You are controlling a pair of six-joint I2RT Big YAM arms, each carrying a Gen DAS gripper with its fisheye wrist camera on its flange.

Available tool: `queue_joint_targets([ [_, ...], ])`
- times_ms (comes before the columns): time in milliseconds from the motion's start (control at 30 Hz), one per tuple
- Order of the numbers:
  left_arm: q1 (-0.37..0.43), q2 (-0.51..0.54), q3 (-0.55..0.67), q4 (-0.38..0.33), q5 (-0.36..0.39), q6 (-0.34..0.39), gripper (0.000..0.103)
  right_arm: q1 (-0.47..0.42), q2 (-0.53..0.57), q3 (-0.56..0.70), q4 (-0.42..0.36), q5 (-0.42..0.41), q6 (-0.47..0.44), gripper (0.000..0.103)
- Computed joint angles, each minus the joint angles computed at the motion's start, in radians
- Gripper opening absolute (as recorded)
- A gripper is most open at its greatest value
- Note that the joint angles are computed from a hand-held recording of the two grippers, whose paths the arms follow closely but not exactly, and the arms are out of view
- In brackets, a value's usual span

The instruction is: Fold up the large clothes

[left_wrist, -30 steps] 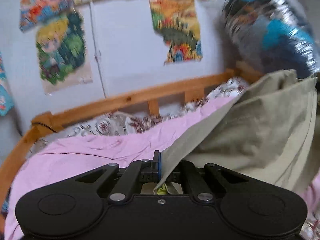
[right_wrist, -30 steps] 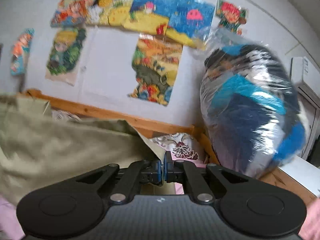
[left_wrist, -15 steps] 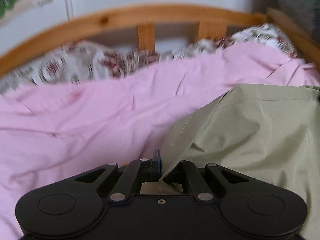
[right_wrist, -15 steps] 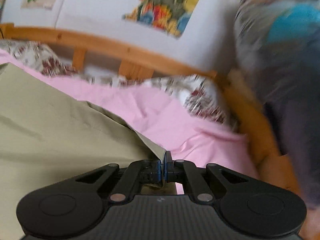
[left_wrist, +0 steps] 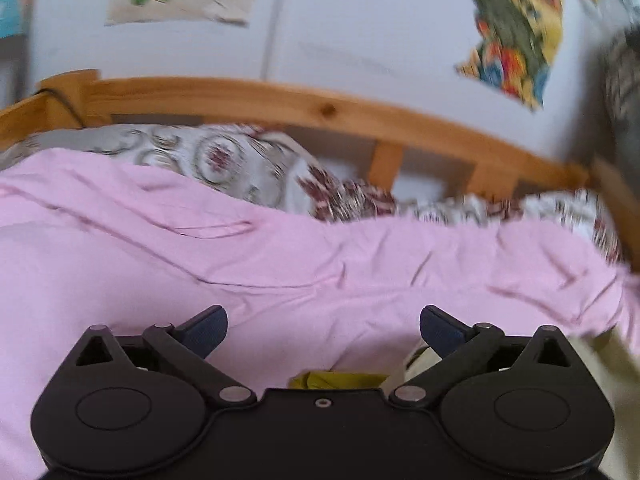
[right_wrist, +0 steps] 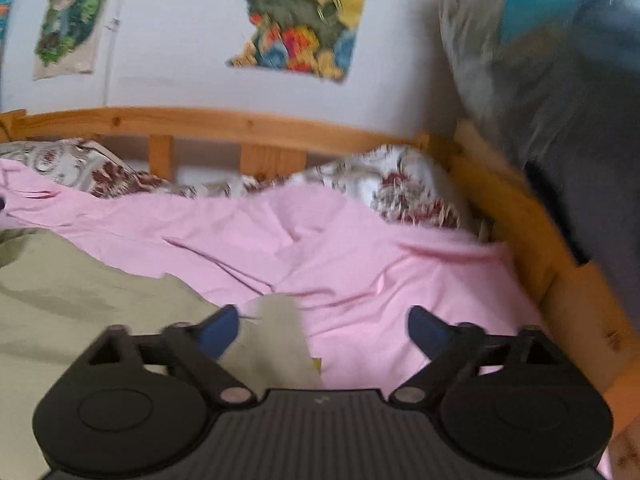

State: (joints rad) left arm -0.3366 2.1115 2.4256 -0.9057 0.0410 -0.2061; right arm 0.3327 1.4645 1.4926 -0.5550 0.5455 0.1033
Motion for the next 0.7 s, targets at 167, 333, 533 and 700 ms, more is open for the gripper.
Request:
queue_joint_targets([
  [167,-0.012,-0.296,-0.503,0.284,0.102,0.007,0.102,0.108,-0.079,-0.101,0.060,-0.010,0.005,0.103],
  [333,-0.044,-0.395,-0.724,0.300,0.284,0.123,0.102,0.210,-0.078,-0.175,0.162,-0.016,-0.073,0.103],
  [533,-0.039,-0.249,-0.560,0.210,0.277,0.143,0.102,0.170,0.031,-0.110,0.184,-0.039,-0.240,0.103],
  [700,-0.011,-0.062,-0.281,0.097,0.105,0.098,0.102,0.056,0.125,-0.014,0.107,0.021,-0.153,0.103],
])
